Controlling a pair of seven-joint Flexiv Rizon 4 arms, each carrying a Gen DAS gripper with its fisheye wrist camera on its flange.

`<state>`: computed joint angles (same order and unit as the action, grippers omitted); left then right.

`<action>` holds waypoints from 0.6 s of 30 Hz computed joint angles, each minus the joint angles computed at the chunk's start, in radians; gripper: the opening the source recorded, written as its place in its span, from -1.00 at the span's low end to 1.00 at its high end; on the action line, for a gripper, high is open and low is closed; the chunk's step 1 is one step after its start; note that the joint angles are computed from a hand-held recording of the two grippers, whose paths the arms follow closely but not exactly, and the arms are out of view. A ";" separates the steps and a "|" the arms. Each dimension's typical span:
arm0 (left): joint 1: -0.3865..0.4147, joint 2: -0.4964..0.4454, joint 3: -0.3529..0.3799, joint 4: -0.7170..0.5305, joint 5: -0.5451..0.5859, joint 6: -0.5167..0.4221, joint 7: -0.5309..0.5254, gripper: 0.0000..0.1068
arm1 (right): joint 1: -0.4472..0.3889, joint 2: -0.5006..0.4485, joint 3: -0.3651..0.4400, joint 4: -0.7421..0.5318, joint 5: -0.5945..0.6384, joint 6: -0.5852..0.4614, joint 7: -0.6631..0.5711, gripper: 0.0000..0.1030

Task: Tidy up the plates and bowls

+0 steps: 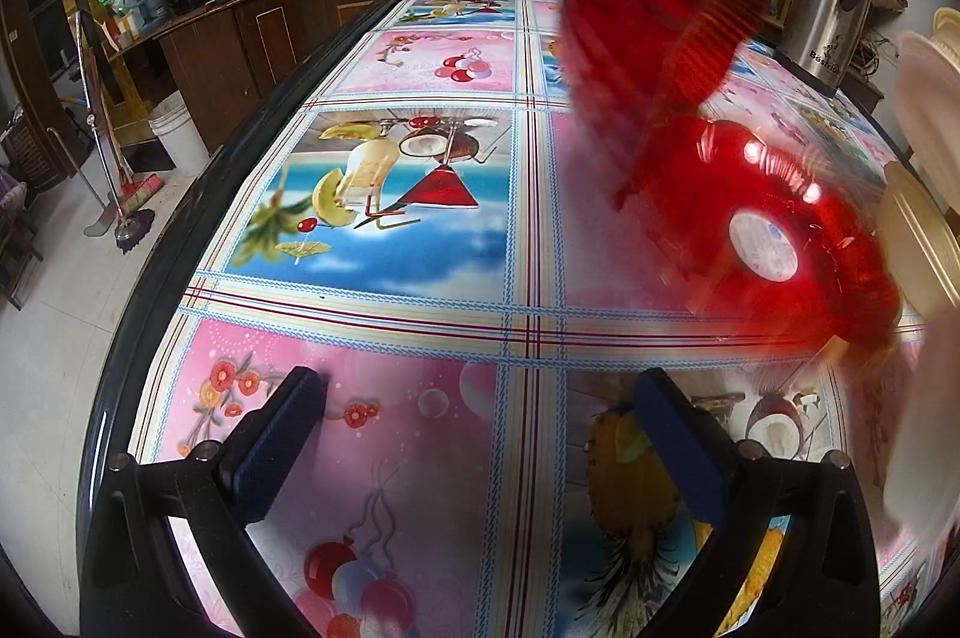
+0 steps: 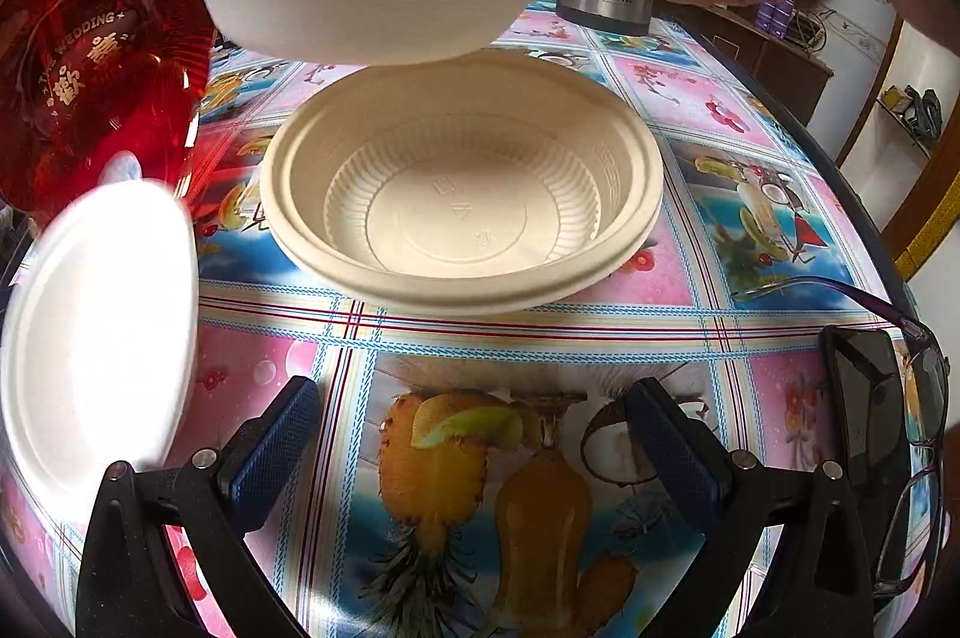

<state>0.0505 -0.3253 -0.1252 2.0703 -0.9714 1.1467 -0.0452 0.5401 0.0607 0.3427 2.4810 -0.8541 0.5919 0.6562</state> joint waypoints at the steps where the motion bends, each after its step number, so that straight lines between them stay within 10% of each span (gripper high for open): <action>1: 0.000 0.001 -0.002 0.005 -0.007 0.004 0.006 0.93 | 0.001 0.000 0.001 -0.002 0.001 -0.002 -0.001 0.99; 18: 0.000 -0.001 0.002 -0.001 0.002 -0.003 -0.002 0.93 | -0.007 -0.002 -0.004 0.007 -0.007 0.011 0.000 0.99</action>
